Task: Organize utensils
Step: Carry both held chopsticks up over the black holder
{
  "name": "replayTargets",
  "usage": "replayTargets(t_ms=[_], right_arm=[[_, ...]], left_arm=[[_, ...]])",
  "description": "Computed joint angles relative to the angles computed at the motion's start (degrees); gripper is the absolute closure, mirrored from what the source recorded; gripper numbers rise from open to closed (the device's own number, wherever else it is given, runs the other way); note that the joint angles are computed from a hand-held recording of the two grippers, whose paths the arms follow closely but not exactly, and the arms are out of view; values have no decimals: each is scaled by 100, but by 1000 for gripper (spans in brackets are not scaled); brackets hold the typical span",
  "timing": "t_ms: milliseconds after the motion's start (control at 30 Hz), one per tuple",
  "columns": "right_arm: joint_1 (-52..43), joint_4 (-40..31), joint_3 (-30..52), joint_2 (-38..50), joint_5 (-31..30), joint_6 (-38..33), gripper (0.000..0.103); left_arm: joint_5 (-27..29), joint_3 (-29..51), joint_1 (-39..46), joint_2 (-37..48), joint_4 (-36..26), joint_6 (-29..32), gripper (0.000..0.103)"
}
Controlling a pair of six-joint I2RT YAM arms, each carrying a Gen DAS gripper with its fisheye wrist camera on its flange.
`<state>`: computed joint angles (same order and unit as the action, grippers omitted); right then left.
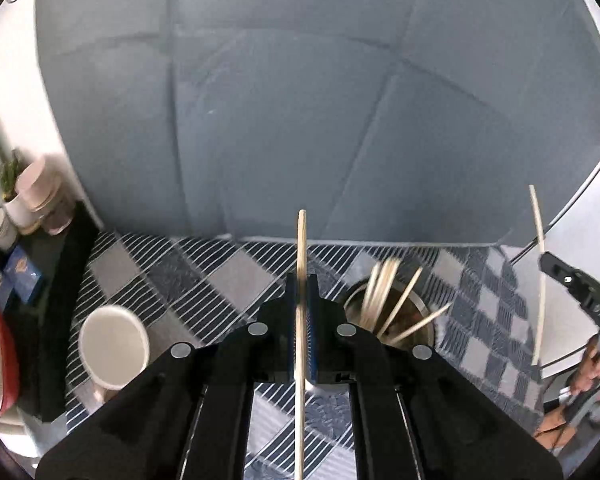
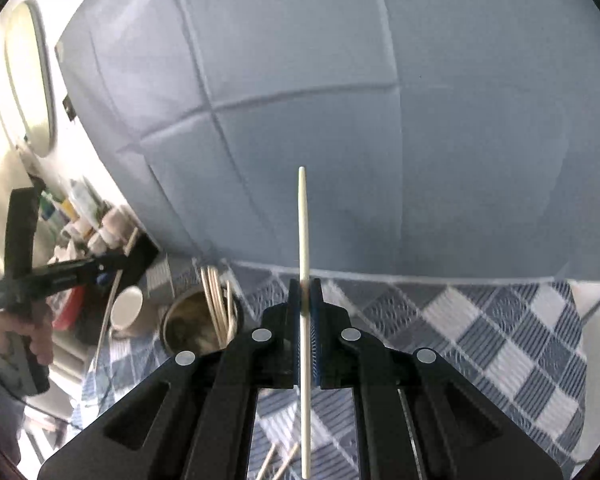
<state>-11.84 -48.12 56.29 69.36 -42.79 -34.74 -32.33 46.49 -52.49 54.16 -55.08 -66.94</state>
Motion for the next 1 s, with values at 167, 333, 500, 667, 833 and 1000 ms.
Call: replayTargets(t_ms=[167,333,500,667,833,1000], right_arm=[[683,652,-64,49,-66,724,98],[1207,1297,-314,20,-383,1244,98],[1820,2000,-566,150,-411,1790,98],[2243,2613,-720,431,-305,2257,98],[2508,3087,-855,697,-87,2437,98],[2556,3920,-1239,904,-159,2833,98]], left_arm=[[-193,47,264,18,631,556,98],[-44,-76,511,-66,1553,1109,98],[69,-189,698,102,2447,1502,98],[247,-429,868,364,3323,1923,98],[590,-765,1051,604,3959,2113,98],[608,-1206,1104,730,4605,2155,98]])
